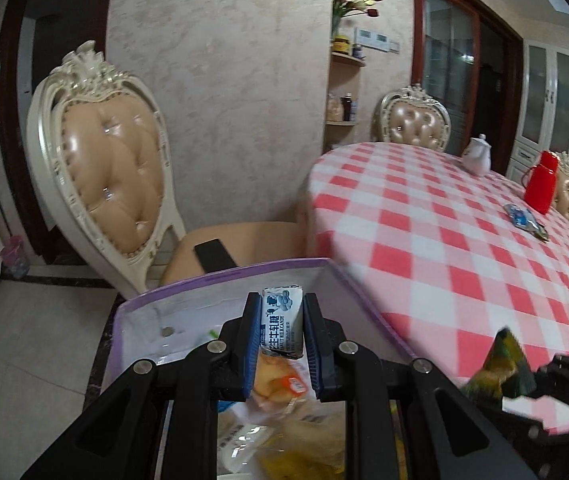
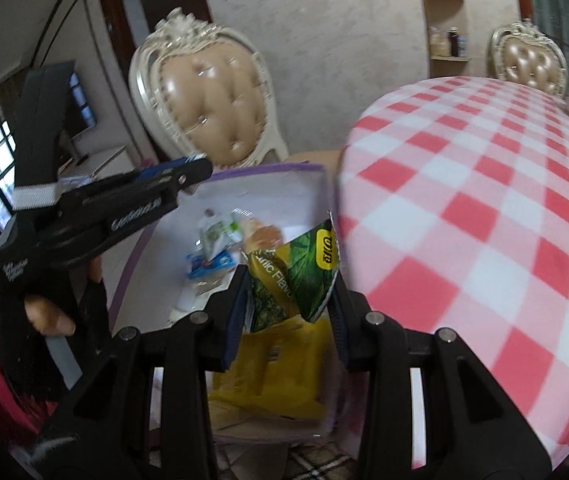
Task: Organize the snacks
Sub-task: 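Carry the milk candy and green pack to the white box and open both tools, then move both tools back over the table toward the remaining snacks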
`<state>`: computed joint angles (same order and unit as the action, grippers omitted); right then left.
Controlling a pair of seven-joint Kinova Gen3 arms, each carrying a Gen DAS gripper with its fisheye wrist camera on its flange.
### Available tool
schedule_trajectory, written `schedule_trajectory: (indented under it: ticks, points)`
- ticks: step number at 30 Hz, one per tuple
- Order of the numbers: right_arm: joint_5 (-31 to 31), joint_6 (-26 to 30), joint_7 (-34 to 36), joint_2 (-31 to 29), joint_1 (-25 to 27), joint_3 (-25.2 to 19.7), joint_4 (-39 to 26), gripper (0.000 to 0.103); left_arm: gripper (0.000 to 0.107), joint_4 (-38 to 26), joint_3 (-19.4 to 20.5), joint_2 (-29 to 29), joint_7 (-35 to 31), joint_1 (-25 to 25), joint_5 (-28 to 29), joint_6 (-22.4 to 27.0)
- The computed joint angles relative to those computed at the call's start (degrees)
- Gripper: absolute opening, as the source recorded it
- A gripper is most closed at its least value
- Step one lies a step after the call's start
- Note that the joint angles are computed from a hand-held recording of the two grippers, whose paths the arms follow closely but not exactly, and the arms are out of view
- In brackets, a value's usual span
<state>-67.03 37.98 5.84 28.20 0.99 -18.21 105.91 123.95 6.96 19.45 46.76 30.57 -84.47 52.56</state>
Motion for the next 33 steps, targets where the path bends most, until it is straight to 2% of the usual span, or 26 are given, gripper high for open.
schedule_trajectory:
  ticks: [8,13,15,17,19,25,29,33]
  points:
    - [1.95,0.34,3.22,0.50,-1.51,-1.62,1.69,0.042,0.021,1.16,-0.26,-0.14,0.50,-0.71,1.32,0.16]
    - [3.72,4.45,2.32,1.16,-1.43,-0.80,0.74,0.046,0.024,0.11,-0.38,0.42,-0.93,-0.33,3.09,1.41]
    - [2.83,5.97,2.56,1.26,-0.40,-0.73,0.59,0.051,0.037,-0.45,-0.53,0.46,-1.77,-0.30,4.28,1.57]
    - [0.69,6.09,3.78,1.08,0.33,-0.65,0.90,0.056,0.069,-1.08,-0.76,0.81,-1.76,0.38,5.41,2.76]
    - [-0.77,6.65,4.10,1.06,0.93,0.06,0.75,0.059,0.076,-1.65,-0.91,1.45,-1.07,1.69,5.83,4.88]
    - [-2.61,8.04,2.09,1.51,2.49,2.81,-0.85,0.063,0.077,-4.98,-0.99,2.18,-6.35,2.19,7.51,5.16]
    - [-3.76,8.96,0.81,2.37,5.20,4.20,-2.77,0.068,0.081,-8.99,-1.16,2.59,-11.73,2.29,8.44,2.89]
    - [-5.19,10.82,-1.89,4.27,9.18,5.62,-5.42,0.071,0.083,-15.63,-1.62,4.66,-19.55,2.68,9.76,-0.34]
